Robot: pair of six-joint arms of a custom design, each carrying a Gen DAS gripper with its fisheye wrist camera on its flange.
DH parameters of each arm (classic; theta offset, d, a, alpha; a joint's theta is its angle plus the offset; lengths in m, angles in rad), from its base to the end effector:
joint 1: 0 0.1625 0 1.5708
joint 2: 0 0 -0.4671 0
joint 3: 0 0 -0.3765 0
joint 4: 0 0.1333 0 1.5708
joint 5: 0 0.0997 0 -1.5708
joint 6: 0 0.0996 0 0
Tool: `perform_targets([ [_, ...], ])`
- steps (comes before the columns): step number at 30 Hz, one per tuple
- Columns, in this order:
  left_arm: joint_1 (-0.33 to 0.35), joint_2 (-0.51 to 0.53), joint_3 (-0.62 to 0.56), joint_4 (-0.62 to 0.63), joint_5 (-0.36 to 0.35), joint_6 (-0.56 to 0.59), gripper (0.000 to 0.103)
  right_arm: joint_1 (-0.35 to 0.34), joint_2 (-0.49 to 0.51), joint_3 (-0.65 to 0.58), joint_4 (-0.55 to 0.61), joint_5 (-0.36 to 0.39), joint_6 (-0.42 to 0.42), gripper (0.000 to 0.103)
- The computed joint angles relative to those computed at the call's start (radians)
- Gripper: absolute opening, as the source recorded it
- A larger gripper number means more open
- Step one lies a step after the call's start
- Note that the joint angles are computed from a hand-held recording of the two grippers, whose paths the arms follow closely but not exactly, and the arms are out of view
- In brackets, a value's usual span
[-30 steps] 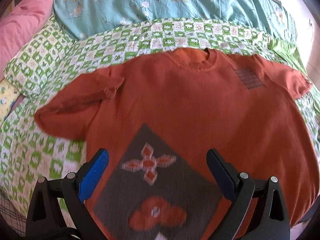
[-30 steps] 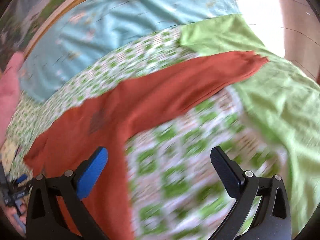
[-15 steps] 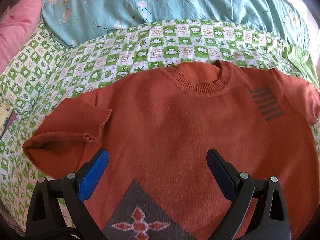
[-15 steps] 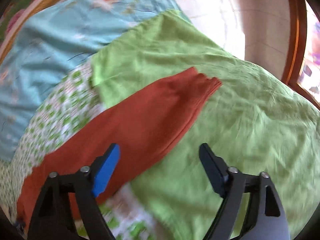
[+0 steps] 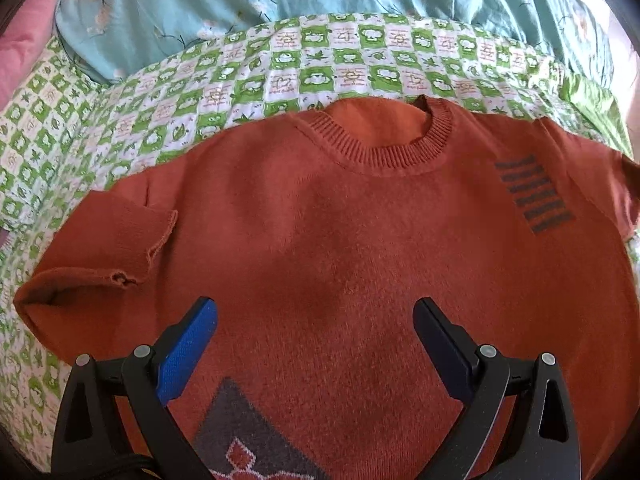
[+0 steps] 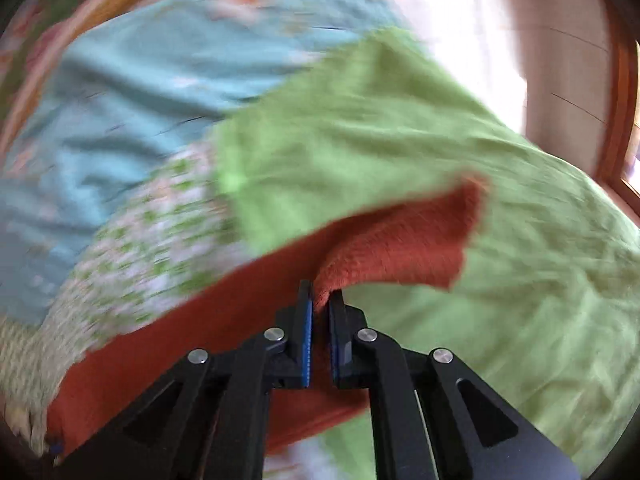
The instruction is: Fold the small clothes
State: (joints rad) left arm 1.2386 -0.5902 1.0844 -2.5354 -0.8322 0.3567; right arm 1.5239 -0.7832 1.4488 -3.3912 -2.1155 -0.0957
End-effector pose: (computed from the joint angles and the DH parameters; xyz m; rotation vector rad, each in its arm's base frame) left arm -0.0851 -0.8611 0.2234 0.5871 2.2807 -0.5508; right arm 0.0467 -0.7484 0.3163 -0.3439 -2.1924 1.3753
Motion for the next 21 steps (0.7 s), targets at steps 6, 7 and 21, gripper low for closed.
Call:
perform_targets([
  [6, 0.009, -0.079, 0.082, 0.004, -0.099, 0.005, 0.099, 0.102, 0.076, -0.038, 0.105, 0.167, -0.056, 0.008],
  [7, 0.010, -0.094, 0.100, -0.004, -0.112, 0.008, 0.099, 0.119, 0.097, -0.053, 0.132, 0.198, -0.058, 0.008],
  [21, 0.055, -0.205, 0.183, -0.013, -0.162, -0.020, 0.099, 0.230, 0.503, -0.513, 0.608, 0.475, -0.041, 0.008],
])
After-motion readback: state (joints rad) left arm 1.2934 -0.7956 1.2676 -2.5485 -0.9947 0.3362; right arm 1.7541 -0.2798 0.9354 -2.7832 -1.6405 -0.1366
